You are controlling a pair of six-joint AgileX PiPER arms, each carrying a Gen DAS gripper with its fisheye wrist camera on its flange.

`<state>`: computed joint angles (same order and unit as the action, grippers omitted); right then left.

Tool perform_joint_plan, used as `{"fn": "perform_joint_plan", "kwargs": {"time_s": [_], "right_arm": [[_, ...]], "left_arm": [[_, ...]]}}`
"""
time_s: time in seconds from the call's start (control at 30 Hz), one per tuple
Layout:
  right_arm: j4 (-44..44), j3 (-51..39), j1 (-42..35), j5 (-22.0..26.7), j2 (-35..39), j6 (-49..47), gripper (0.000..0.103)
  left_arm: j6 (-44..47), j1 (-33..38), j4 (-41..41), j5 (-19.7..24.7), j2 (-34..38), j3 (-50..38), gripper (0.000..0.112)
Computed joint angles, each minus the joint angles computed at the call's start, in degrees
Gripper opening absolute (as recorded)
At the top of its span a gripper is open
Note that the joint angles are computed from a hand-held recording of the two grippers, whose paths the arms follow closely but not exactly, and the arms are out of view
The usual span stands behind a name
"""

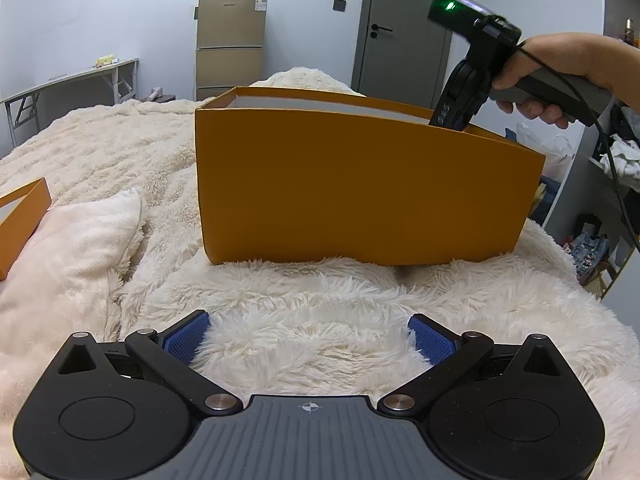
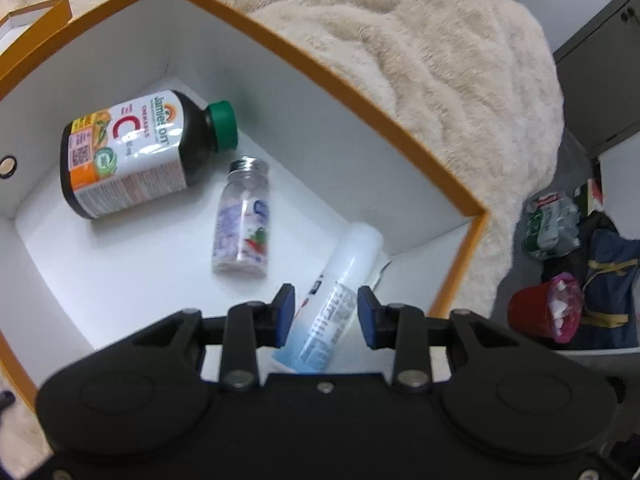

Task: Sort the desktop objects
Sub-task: 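Lower the spray can into the box and open the right gripper, then withdraw the right tool up and away from the box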

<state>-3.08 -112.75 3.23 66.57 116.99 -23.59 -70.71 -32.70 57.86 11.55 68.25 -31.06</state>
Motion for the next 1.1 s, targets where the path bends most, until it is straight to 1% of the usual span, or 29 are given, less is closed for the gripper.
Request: {"fn": "perform_joint_plan", "kwargs": {"time_s": [0.07, 0.13, 0.17, 0.2, 0.23, 0.27, 0.3, 0.33, 0.37, 0.4, 0.47, 0.53, 0.57, 0.63, 0.67, 0.7, 0.73, 0.77, 0.8, 0.83, 0.87, 0.97, 1.07, 1.1], "right_arm": [[3.5, 3.9, -1.4, -4.3, -3.8, -1.5, 0.047], [8.1, 10.7, -2.6, -11.0, -9.3, -3.8, 0.051], [12.6, 16.4, -3.7, -16.1, -13.8, -6.8, 0.059], [18.1, 22.1, -4.7, -20.2, -18.4, -11.1, 0.061], [22.6, 25.9, -5.5, -22.0, -21.4, -15.1, 0.061], [27.5, 29.2, -6.5, -23.3, -24.3, -19.3, 0.066], [33.1, 32.8, -7.7, -24.3, -27.1, -24.1, 0.078], [38.8, 36.3, -9.0, -24.8, -29.9, -29.0, 0.084], [44.6, 41.0, -10.3, -24.8, -34.4, -34.3, 0.093], [50.3, 44.9, -11.9, -24.1, -37.9, -39.7, 0.098], [59.5, 50.7, -14.6, -22.6, -42.0, -48.6, 0.103], [66.4, 56.9, -17.1, -20.3, -46.7, -55.3, 0.103], [68.9, 61.2, -17.1, -21.5, -49.2, -57.8, 0.103], [72.0, 69.4, -14.3, -28.5, -53.1, -62.0, 0.103], [73.3, 71.8, -13.3, -30.8, -53.7, -63.8, 0.103], [76.6, 75.8, -12.4, -33.3, -54.3, -66.8, 0.103], [80.1, 78.6, -12.9, -33.4, -54.4, -68.7, 0.103], [83.5, 81.2, -14.1, -32.4, -54.3, -71.0, 0.103], [87.8, 83.7, -16.4, -30.1, -53.9, -74.0, 0.103], [89.9, 85.3, -18.1, -28.6, -53.6, -75.6, 0.103], [92.3, 88.0, -19.3, -28.9, -53.6, -75.5, 0.103], [93.9, 92.9, -18.3, -35.5, -58.3, -72.2, 0.103], [93.4, 93.9, -19.5, -36.5, -60.8, -72.1, 0.103], [93.8, 93.8, -18.7, -37.8, -60.6, -72.5, 0.103]], "left_arm": [[0.0, 0.0, 0.0, 0.0, 0.0, 0.0, 0.103], [0.6, 0.1, -0.6, -0.1, 0.0, -0.1, 0.103], [0.8, 0.2, -0.8, -0.1, 0.0, -0.1, 0.103], [0.8, 0.2, -0.8, -0.1, 0.0, -0.1, 0.103], [0.8, 0.1, -0.8, 0.0, 0.0, -0.1, 0.103], [0.6, 0.0, -0.6, 0.1, 0.0, 0.0, 0.103], [0.4, -0.1, -0.4, 0.1, 0.0, 0.0, 0.103], [0.4, -0.1, -0.4, 0.2, 0.0, 0.0, 0.103], [0.3, -0.1, -0.4, 0.2, 0.0, 0.0, 0.103], [0.3, -0.1, -0.3, 0.1, 0.0, 0.0, 0.103], [0.1, -0.1, -0.1, 0.2, 0.0, 0.0, 0.103], [-0.2, -0.3, 0.1, 0.3, 0.0, 0.0, 0.103], [-0.4, -0.4, 0.3, 0.4, 0.0, -0.1, 0.103], [-0.6, -0.5, 0.5, 0.5, 0.1, -0.1, 0.103], [-0.6, -0.4, 0.5, 0.5, 0.1, -0.1, 0.103], [-0.7, -0.4, 0.6, 0.4, 0.2, -0.2, 0.103], [-0.7, -0.4, 0.5, 0.4, 0.2, -0.2, 0.103], [-0.3, -0.3, 0.1, 0.3, 0.2, -0.2, 0.103], [0.3, -0.2, -0.4, 0.2, 0.1, -0.2, 0.103], [0.8, -0.1, -1.0, 0.1, 0.1, -0.2, 0.103], [1.3, 0.0, -1.5, 0.0, 0.0, -0.2, 0.103], [1.9, 0.0, -2.2, 0.1, -0.1, -0.3, 0.103], [1.0, 0.1, -1.2, -0.1, 0.4, -0.4, 0.103], [0.4, 0.3, -0.6, -0.3, 0.6, -0.5, 0.103]]}}
